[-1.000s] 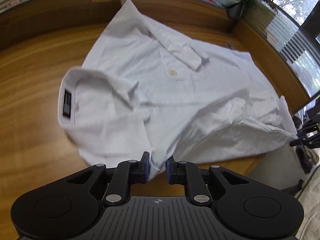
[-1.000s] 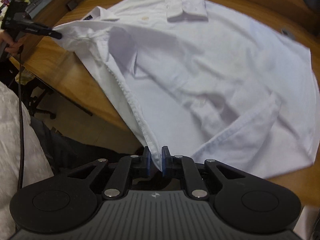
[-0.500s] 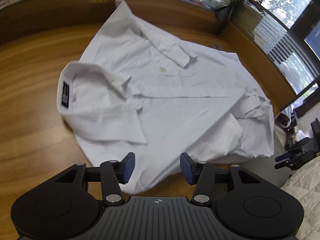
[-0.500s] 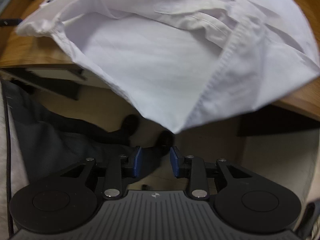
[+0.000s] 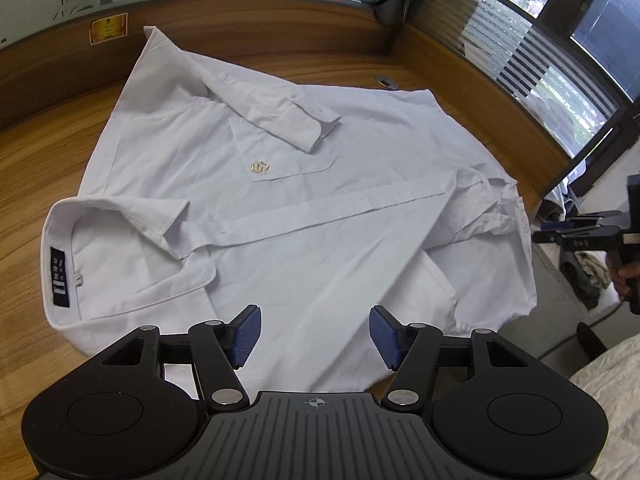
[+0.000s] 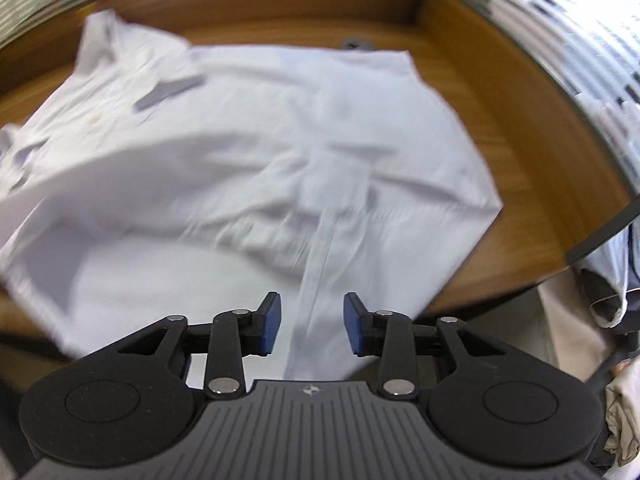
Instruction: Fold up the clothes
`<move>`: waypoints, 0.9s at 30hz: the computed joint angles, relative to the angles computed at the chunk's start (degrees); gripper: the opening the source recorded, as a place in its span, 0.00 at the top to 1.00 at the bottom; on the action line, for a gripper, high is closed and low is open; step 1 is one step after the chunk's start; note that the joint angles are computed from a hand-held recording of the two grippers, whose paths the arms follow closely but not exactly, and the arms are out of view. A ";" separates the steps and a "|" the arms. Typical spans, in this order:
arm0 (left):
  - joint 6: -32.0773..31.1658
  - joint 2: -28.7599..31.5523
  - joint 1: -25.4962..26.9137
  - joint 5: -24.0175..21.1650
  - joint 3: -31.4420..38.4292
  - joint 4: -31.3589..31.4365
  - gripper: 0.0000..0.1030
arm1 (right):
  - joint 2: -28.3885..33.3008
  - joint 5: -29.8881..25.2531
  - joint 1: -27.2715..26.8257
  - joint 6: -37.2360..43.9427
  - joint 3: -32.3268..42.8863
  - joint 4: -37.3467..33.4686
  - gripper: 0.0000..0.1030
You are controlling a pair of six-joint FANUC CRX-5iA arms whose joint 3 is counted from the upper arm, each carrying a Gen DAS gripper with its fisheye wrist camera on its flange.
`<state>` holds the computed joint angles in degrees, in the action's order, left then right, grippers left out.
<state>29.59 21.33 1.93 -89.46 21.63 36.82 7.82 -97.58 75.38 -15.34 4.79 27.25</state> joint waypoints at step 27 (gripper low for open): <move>9.20 -17.58 -12.42 19.35 -22.82 -4.81 0.37 | -12.98 -4.52 11.82 -17.15 -9.97 -16.50 0.96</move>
<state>38.79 3.75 -10.49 -70.11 -1.19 32.01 -5.16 -102.10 87.21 -32.49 -5.18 10.75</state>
